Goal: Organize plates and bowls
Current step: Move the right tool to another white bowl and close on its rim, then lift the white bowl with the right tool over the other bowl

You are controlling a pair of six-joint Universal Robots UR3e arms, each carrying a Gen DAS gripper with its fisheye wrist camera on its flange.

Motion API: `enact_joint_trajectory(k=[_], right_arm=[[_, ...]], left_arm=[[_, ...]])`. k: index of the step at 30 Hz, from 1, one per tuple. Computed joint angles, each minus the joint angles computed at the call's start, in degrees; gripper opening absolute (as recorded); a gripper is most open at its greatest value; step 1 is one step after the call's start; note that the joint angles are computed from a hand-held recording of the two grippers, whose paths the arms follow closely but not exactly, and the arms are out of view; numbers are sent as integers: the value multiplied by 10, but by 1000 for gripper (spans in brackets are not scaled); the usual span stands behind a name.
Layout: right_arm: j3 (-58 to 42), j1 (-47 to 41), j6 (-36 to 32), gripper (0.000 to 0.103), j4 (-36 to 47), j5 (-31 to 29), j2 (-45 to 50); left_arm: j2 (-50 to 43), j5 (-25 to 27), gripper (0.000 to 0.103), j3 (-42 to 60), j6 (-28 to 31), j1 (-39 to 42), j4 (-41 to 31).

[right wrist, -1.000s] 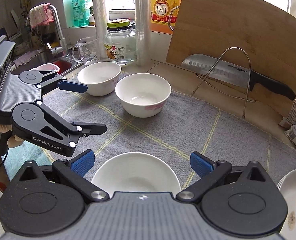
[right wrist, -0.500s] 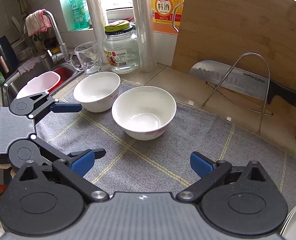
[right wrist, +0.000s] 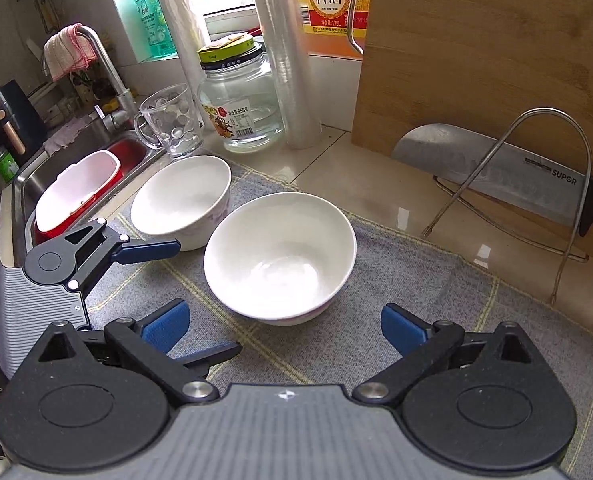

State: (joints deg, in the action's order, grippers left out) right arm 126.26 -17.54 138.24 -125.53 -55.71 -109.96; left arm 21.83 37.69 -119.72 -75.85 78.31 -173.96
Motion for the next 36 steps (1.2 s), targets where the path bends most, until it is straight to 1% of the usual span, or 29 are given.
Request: enact_joint_trajectory(k=[3, 7, 12, 14, 17, 19, 27, 28, 29, 36], right_arm=[[-17, 17, 12, 103, -26, -6, 41], [-39, 38, 18, 103, -51, -15, 87], [-66, 55, 28, 103, -72, -18, 133], [-81, 64, 32, 103, -82, -21, 155], [-101, 77, 40, 103, -98, -26, 185], [-112, 79, 40, 102, -100, -23, 200], [-146, 88, 49, 97, -109, -14, 247], [-150, 89, 49, 96, -108, -12, 251], [-152, 89, 49, 94, -107, -10, 254], [-168, 94, 46, 91, -98, -4, 272]], left_arm=[[1, -3, 94, 15, 34, 13, -34], [-13, 3, 92, 40, 97, 43, -97], [-19, 8, 92, 50, 137, 65, -137], [-25, 14, 88, 57, 157, 78, -156], [-34, 22, 86, 64, 178, 93, -178], [-40, 24, 86, 65, 189, 98, -184], [-45, 23, 86, 63, 195, 98, -188], [-47, 25, 86, 65, 204, 104, -195], [-46, 24, 86, 64, 199, 101, -192], [-48, 22, 84, 60, 194, 97, -187]])
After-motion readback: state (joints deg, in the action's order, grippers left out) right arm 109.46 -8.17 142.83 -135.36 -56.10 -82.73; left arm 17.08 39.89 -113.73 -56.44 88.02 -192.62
